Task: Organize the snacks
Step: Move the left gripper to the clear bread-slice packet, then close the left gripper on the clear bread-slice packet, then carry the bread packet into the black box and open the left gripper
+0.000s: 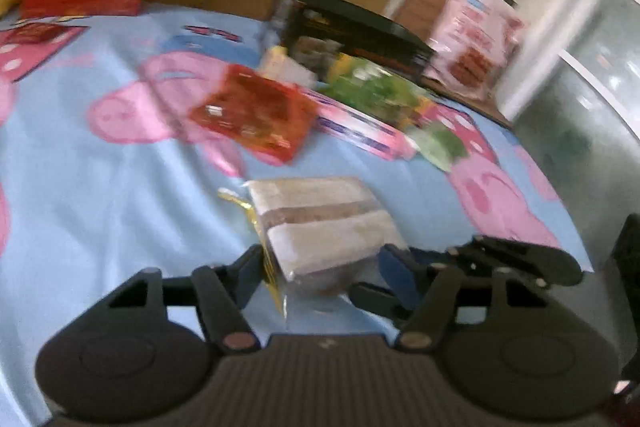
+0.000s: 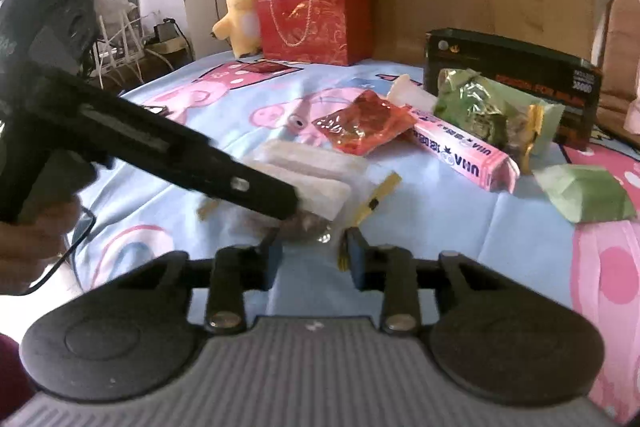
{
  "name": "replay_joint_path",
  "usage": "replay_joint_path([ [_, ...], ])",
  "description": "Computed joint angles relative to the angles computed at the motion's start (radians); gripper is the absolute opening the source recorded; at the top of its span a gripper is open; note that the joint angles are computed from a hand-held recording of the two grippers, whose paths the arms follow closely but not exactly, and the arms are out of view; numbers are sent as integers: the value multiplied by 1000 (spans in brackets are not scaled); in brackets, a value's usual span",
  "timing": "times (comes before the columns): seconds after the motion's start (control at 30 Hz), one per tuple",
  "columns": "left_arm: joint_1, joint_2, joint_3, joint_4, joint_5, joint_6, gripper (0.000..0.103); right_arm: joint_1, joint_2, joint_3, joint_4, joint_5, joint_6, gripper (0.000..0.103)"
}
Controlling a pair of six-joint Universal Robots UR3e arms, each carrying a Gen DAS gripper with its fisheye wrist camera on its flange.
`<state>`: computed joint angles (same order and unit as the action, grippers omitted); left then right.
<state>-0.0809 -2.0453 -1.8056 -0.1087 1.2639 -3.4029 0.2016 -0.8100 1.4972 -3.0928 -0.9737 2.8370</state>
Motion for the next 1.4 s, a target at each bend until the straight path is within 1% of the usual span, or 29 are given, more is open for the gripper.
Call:
replay_joint_path([
  [0.03, -14, -5, 10, -6, 0, 6, 62, 2, -31, 82, -95, -43, -1, 37],
  [0.07, -28, -12, 21, -12, 0, 16, 62, -7, -49, 126, -128, -49, -4, 37],
  [0.1, -41, -17, 29, -16, -5, 26, 62, -7, -50, 128, -130, -51, -2, 37],
  [0.2, -89, -40, 68, -34, -14, 62, 62, -55, -106, 261, -213, -46, 12, 37],
  [0.23, -105, -48, 82, -42, -14, 73, 62, -85, -129, 329, -261, -32, -25, 37],
  [0.27, -122, -58, 98, -49, -11, 85, 62, -82, -139, 355, -284, -50, 11, 37],
  [0.33, -159, -69, 120, -59, 11, 108, 62, -97, -162, 433, -348, -73, 11, 37],
  [0.43, -200, -79, 153, -89, 49, 137, 66, -120, -176, 519, -423, -88, 42, 40],
  [0.47, -200, -76, 155, -98, 46, 143, 66, -119, -173, 521, -432, -90, 50, 42],
  [0.53, -184, -60, 149, -119, 25, 141, 68, -120, -170, 524, -444, -93, 55, 41],
  [0.57, -175, -51, 143, -124, 17, 133, 70, -123, -169, 523, -446, -98, 62, 44],
  [0.6, -159, -37, 124, -108, 8, 122, 70, -123, -169, 523, -446, -98, 62, 48],
  [0.73, -113, -5, 82, -68, -18, 72, 70, -138, -163, 518, -452, -91, 75, 59],
  [0.83, -110, -21, 124, -106, -5, 58, 70, -146, -150, 501, -449, -70, 73, 64],
  [0.9, -114, -46, 166, -136, -5, 59, 69, -143, -135, 473, -436, -59, 65, 71],
  [0.97, -123, -76, 212, -160, -1, 62, 66, -134, -116, 441, -424, -64, 63, 77],
  [1.0, -127, -88, 232, -175, 0, 64, 59, -134, -116, 441, -424, -64, 63, 77],
  [1.03, -130, -102, 250, -195, -7, 68, 57, -128, -102, 424, -414, -60, 62, 77],
  [1.07, -129, -108, 248, -188, -20, 64, 57, -128, -102, 424, -414, -60, 62, 76],
  [1.13, -146, -110, 230, -148, -2, 59, 55, -125, -96, 431, -424, -54, 58, 74],
  [1.2, -160, -100, 205, -117, 10, 52, 55, -124, -103, 469, -468, -53, 42, 63],
  [1.27, -168, -78, 177, -106, 12, 49, 54, -128, -120, 502, -483, -44, 47, 58],
  [1.4, -177, -36, 135, -100, 25, 51, 53, -131, -154, 545, -491, -26, 31, 56],
])
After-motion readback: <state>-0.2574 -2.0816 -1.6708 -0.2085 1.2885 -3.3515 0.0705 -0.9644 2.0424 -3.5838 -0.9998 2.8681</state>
